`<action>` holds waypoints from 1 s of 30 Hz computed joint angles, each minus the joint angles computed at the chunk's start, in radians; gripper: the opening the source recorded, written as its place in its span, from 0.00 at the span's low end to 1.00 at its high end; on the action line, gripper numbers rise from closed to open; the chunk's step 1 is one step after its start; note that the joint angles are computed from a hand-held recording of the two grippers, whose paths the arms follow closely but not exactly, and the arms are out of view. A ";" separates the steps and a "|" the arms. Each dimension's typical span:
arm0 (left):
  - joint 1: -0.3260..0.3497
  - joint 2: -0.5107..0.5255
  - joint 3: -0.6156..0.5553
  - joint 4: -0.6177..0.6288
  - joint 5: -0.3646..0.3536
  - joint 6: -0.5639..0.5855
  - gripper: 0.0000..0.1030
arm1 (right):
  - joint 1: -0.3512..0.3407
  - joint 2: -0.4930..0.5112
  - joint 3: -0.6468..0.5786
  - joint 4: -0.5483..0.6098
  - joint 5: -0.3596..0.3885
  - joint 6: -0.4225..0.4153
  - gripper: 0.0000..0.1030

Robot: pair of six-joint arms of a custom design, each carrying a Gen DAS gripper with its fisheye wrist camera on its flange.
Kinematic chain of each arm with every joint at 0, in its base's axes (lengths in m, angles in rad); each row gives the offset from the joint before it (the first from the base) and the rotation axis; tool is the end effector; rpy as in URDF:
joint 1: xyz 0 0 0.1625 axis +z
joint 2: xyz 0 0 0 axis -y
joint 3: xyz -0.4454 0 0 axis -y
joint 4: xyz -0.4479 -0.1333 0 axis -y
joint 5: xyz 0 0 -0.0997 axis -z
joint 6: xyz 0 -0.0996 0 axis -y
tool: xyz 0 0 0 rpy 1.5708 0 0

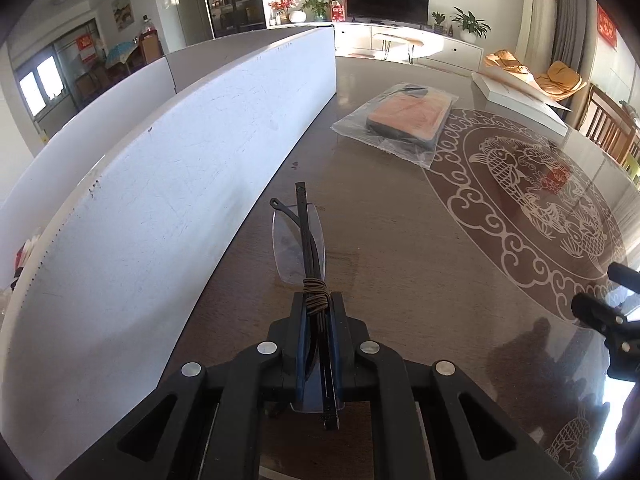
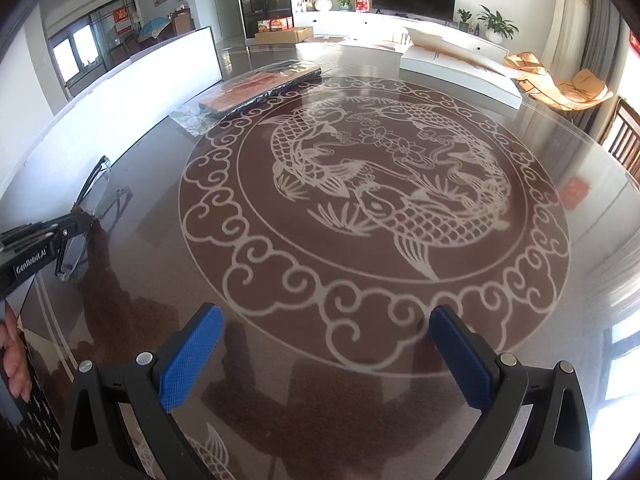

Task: Organize objects
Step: 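Lift the eyeglasses with the left tool while the right tool grasps the bagged phone case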

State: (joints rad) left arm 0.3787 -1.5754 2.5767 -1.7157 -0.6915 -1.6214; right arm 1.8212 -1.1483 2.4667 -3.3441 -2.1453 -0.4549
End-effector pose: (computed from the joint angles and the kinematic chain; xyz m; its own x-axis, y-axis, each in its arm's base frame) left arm -0.1610 -0.2901 0.1138 -0.6234 -0.2828 -0.7290 0.2738 0.7944 -0.5422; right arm 0.1810 -0.3880 0.1037 -0.6859 -0.3614 0.6316 -0.5833 0.7920 -0.1802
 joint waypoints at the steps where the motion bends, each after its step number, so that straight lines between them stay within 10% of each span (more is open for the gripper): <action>1: 0.001 0.006 -0.004 0.012 0.002 -0.010 0.10 | 0.017 0.024 -0.061 0.058 0.007 0.019 1.00; 9: 0.010 -0.030 -0.001 0.058 0.005 -0.059 0.10 | 0.081 0.345 -0.584 0.444 -0.013 0.334 1.00; 16: 0.018 -0.066 0.013 0.032 0.010 -0.044 0.10 | 0.132 0.544 -0.787 0.564 -0.181 0.432 1.00; 21: 0.019 -0.085 0.020 0.023 0.011 -0.034 0.10 | 0.134 0.541 -0.744 0.446 -0.188 0.341 0.99; 24: 0.016 -0.110 0.038 -0.024 0.010 0.000 0.10 | 0.126 0.490 -0.663 0.359 -0.172 0.279 0.79; 30: 0.005 -0.100 0.068 -0.195 0.003 0.157 0.10 | 0.072 0.264 -0.325 0.139 -0.100 0.093 0.76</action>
